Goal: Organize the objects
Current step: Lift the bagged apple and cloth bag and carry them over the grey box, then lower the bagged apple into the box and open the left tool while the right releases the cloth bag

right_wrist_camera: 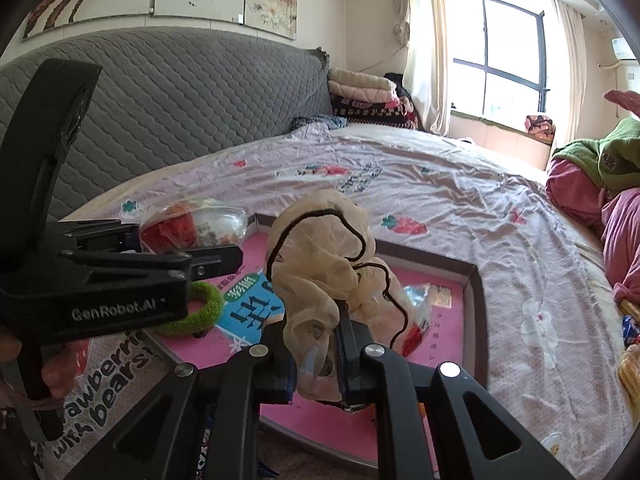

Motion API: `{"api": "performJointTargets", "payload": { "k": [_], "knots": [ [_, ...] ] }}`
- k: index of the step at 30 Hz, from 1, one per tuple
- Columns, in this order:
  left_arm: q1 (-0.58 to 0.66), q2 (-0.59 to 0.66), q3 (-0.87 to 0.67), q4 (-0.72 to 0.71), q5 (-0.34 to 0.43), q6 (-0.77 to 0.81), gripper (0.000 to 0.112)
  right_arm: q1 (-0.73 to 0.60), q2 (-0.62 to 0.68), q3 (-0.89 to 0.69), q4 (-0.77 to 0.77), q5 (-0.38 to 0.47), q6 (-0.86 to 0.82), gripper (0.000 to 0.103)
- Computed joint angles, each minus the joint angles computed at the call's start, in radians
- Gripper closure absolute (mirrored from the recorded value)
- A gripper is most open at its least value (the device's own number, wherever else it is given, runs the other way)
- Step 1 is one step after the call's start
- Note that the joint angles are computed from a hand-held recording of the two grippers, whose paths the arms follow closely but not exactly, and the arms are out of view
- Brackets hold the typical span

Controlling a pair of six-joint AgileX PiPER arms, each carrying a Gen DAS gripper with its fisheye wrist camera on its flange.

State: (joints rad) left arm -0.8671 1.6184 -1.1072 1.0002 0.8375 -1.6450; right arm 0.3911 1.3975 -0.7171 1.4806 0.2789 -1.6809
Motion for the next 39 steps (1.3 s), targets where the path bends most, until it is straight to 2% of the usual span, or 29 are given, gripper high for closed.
{"api": "performJointTargets", "payload": {
  "k": [15, 31, 39],
  "knots": [
    [0.020, 0.051, 0.020, -0.003, -0.074, -0.017, 0.057, 0.024, 0.079, -0.013, -0.148, -0.015, 0.151, 0.088],
    [0.002, 0.061, 0.038, -0.024, -0.078, -0.030, 0.057, 0.038, 0.103, -0.025, -0.393, -0.014, 0.389, 0.088],
    [-0.004, 0.061, 0.054, -0.035, -0.086, -0.034, 0.057, 0.037, 0.099, -0.023, -0.455, -0.004, 0.462, 0.079]
  ]
}}
